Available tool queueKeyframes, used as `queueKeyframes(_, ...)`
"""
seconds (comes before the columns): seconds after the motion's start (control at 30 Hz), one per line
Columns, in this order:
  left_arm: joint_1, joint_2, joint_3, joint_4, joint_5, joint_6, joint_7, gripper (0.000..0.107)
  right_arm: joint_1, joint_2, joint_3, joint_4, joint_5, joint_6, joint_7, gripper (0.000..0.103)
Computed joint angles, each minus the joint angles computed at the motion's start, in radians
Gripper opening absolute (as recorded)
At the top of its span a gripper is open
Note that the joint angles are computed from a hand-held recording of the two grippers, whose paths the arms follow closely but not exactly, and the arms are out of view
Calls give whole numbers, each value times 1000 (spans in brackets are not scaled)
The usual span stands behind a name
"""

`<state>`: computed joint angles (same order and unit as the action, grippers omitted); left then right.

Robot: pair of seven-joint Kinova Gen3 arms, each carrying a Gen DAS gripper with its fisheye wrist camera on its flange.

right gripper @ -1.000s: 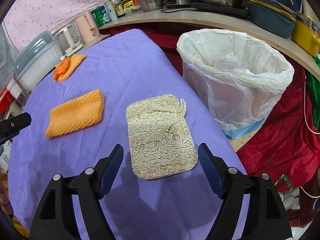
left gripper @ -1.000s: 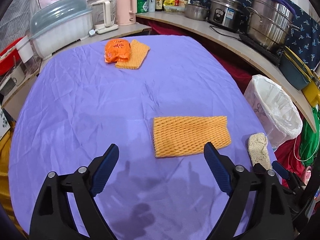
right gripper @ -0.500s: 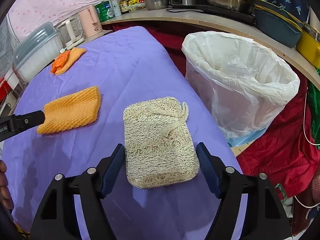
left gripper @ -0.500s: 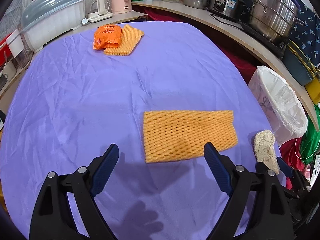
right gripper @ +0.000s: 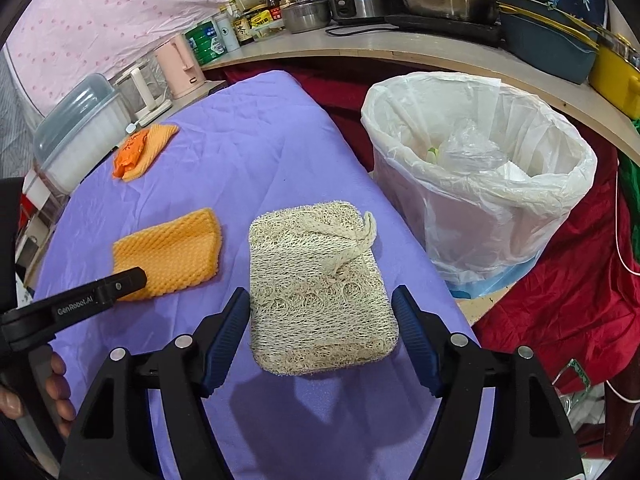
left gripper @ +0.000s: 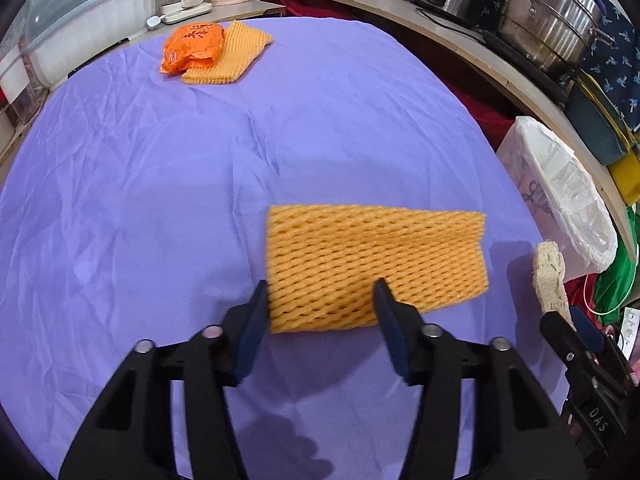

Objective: Collect trash
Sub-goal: 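Grasp the beige loofah pad with the right gripper while the left approaches the orange mesh sleeve, then close the left gripper on the orange mesh sleeve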

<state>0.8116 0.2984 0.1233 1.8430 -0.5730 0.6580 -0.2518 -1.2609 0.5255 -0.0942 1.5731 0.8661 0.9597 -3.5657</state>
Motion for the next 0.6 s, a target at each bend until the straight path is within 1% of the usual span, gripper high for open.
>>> queueKeyframes(0.07, 10, -2, 0, 0, -9, 5, 5, 27, -3, -4, 0, 2, 0, 1, -9, 70)
queueKeyframes(0.1, 17, -3, -1, -1, -18, 13, 12, 24, -5, -7, 0, 5, 2, -1, -15, 70)
queueKeyframes(0.13, 23, -6, -1, 1, -27, 15, 19, 13, -5, -9, 0, 7, 5, -2, -20, 70)
queueKeyframes(0.23, 23, -16, 6, 7, -37, 16, 23, 9, -12, -14, -3, 4, 13, 11, -27, 70)
queueKeyframes(0.43, 27, -54, 25, 27, -63, 23, 52, 8, -21, -28, -12, 3, 32, 43, -38, 70)
queueKeyframes(0.5, 17, -69, 38, 29, -56, 30, 46, 8, -21, -31, -16, 5, 37, 51, -43, 70)
queueKeyframes(0.6, -17, -102, 68, 45, -1, 4, 1, 8, -15, -37, -22, 9, 44, 51, -47, 70)
